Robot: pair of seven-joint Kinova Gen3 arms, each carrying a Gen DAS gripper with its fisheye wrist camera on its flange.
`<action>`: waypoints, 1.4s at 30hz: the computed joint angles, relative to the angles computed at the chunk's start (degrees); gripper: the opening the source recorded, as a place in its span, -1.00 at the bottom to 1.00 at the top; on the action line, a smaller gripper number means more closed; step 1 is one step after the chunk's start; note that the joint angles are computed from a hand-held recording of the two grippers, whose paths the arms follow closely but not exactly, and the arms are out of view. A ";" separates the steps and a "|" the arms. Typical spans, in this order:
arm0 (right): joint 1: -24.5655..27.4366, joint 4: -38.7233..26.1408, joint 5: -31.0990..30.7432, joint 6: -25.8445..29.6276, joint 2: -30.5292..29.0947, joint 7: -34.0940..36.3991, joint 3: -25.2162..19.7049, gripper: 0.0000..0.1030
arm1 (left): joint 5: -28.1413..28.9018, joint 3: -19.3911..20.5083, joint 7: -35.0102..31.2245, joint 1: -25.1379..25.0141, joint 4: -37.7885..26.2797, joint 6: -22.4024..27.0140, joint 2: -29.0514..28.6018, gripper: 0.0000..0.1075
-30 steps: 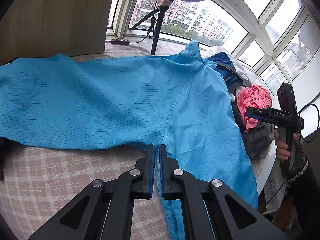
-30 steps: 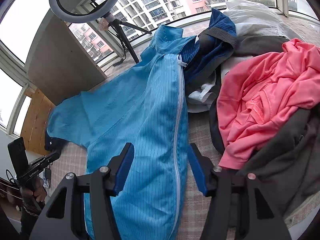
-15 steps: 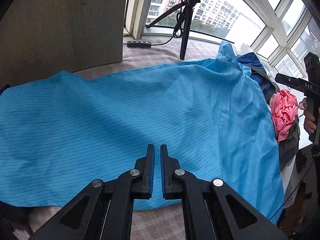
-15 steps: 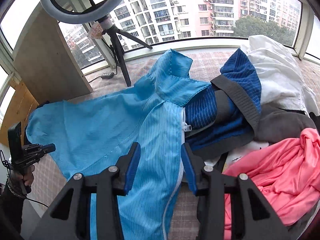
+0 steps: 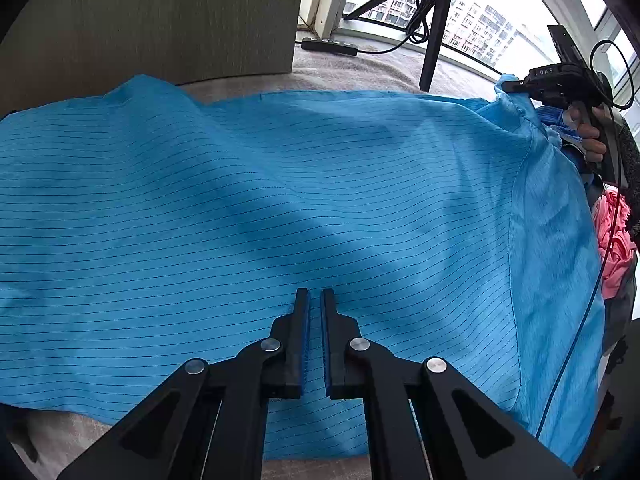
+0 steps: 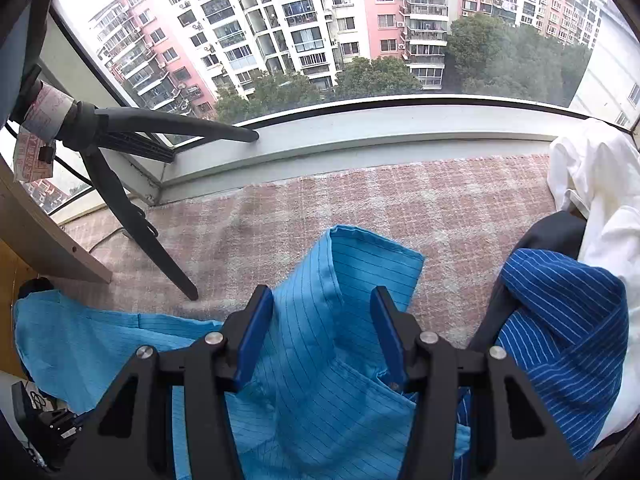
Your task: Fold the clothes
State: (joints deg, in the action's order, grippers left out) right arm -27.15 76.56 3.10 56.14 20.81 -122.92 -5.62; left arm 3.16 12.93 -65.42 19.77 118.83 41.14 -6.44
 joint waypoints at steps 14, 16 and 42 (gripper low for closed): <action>3.71 5.10 -3.20 -3.25 -2.89 -0.33 3.08 -0.93 | -4.67 -0.14 7.12 -1.30 1.37 -1.04 -2.06 -0.91; -0.82 5.96 0.52 -3.78 -6.48 3.62 4.97 -0.84 | -3.86 -0.38 6.13 -1.54 1.49 -0.94 -1.95 -0.91; -1.22 -10.54 11.98 11.46 5.74 29.93 -10.45 0.12 | -6.98 0.59 8.02 -1.28 0.28 -1.38 -0.11 -0.87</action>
State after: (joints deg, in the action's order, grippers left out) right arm -28.37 66.02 15.08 67.60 26.55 -92.98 -16.07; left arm -3.82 13.52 -57.40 18.48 119.10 39.76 -6.56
